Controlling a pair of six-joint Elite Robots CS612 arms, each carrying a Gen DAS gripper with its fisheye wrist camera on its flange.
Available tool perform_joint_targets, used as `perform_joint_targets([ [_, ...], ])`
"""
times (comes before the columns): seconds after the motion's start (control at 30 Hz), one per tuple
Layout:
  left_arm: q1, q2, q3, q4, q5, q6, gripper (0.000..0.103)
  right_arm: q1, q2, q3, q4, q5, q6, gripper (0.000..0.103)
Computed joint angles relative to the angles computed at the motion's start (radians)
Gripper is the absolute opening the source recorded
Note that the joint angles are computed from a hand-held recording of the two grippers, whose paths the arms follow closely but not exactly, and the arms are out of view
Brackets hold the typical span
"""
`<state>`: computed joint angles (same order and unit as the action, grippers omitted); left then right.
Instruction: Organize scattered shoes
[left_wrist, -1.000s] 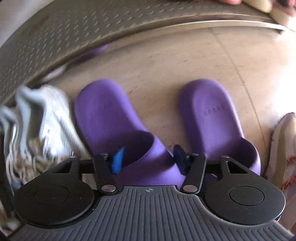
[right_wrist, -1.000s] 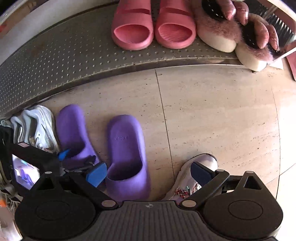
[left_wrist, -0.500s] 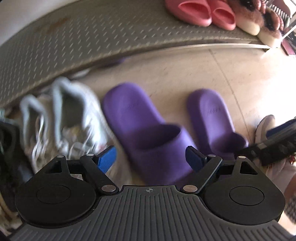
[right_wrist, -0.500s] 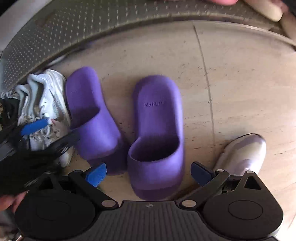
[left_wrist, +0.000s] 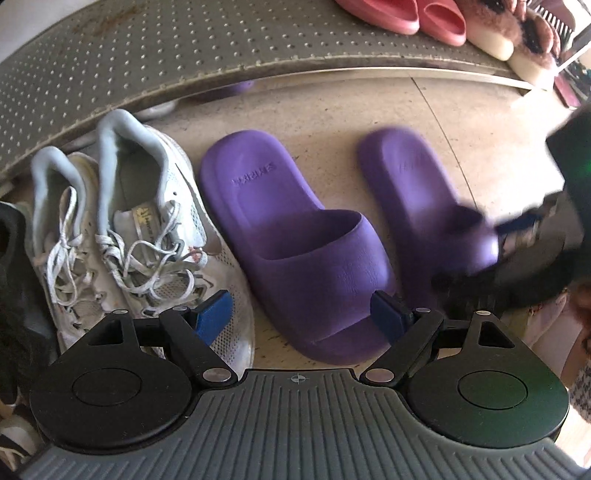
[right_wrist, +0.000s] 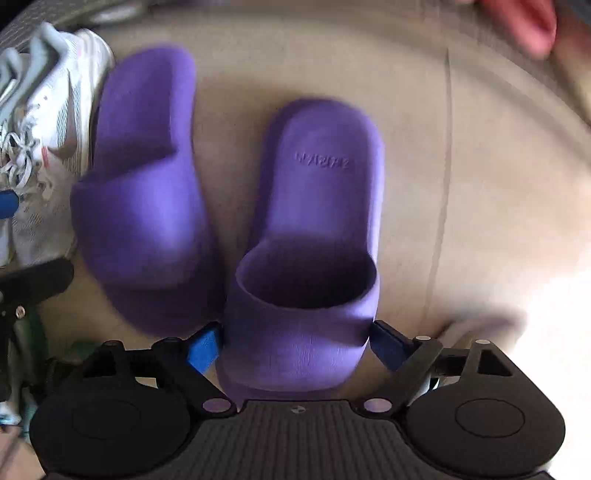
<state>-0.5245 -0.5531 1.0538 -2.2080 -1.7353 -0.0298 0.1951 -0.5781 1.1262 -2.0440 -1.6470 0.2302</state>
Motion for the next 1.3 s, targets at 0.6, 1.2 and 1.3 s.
perform_joint_targets([
  [0.6, -0.009, 0.063, -0.072, 0.015, -0.016, 0.142, 0.090, -0.026, -0.015, 0.014, -0.055, 0.152, 0.118, 0.084],
  [1.2, 0.053, -0.118, 0.045, -0.091, 0.144, 0.294, 0.089, 0.020, -0.136, 0.008, -0.047, 0.022, 0.307, 0.101],
  [1.3, 0.078, -0.195, 0.106, -0.128, 0.217, 0.332, 0.090, 0.037, -0.171, 0.021, -0.120, 0.001, 0.352, 0.102],
])
